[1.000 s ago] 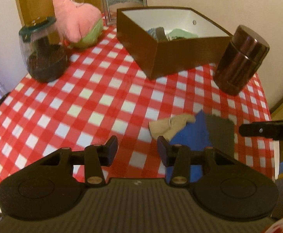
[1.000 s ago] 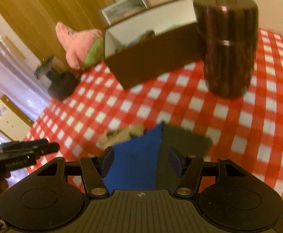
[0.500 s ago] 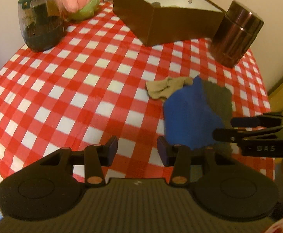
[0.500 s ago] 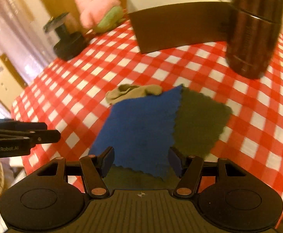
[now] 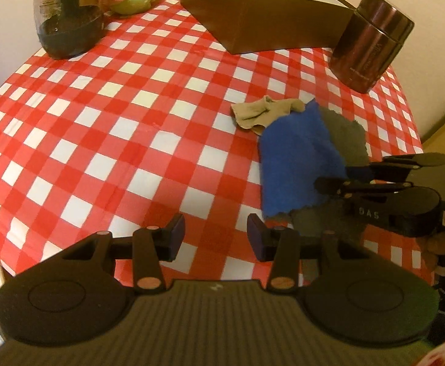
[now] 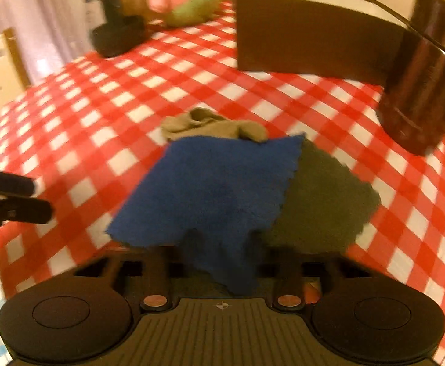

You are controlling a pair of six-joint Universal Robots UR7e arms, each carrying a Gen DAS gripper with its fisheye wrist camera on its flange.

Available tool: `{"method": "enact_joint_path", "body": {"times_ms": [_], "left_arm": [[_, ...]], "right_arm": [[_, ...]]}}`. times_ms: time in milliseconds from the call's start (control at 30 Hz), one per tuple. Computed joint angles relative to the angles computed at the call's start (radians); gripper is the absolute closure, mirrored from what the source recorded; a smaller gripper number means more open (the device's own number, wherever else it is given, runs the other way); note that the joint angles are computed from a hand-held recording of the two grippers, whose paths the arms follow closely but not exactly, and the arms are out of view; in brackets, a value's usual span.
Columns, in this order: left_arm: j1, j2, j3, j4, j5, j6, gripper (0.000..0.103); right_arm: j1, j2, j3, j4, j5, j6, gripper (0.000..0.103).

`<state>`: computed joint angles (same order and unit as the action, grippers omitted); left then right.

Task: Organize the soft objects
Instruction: 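Grasp the blue and grey cloths together with the right tool and lift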

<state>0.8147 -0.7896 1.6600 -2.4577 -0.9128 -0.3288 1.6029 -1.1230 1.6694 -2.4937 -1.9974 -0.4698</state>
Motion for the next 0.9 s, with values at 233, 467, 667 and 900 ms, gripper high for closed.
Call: {"method": "enact_joint_path", "body": {"times_ms": [233,467,667,900], "left_arm": [[-0.020,0.031,-0.030,-0.008,-0.010,0.037,0.061],[-0.033,0.056,-0.046,-0.033,-0.031,0.069,0.061],[-0.039,0.082,-0.073,-0.039,-0.048,0.099,0.061],[-0.041,0.088,-0.085,-0.026,-0.042,0.105,0.061]], "right_arm": [[-0.046,-0.075,-0.019,0.062,0.152,0.100,0.097],[-0.092,-0.220,0.021,-0.003,0.228,0.222,0.097],[-0.093,-0.288,0.080,-0.138,0.220,0.189,0.097],[-0.104,-0.267,0.091,0.052,0.370,0.173,0.097]]}}
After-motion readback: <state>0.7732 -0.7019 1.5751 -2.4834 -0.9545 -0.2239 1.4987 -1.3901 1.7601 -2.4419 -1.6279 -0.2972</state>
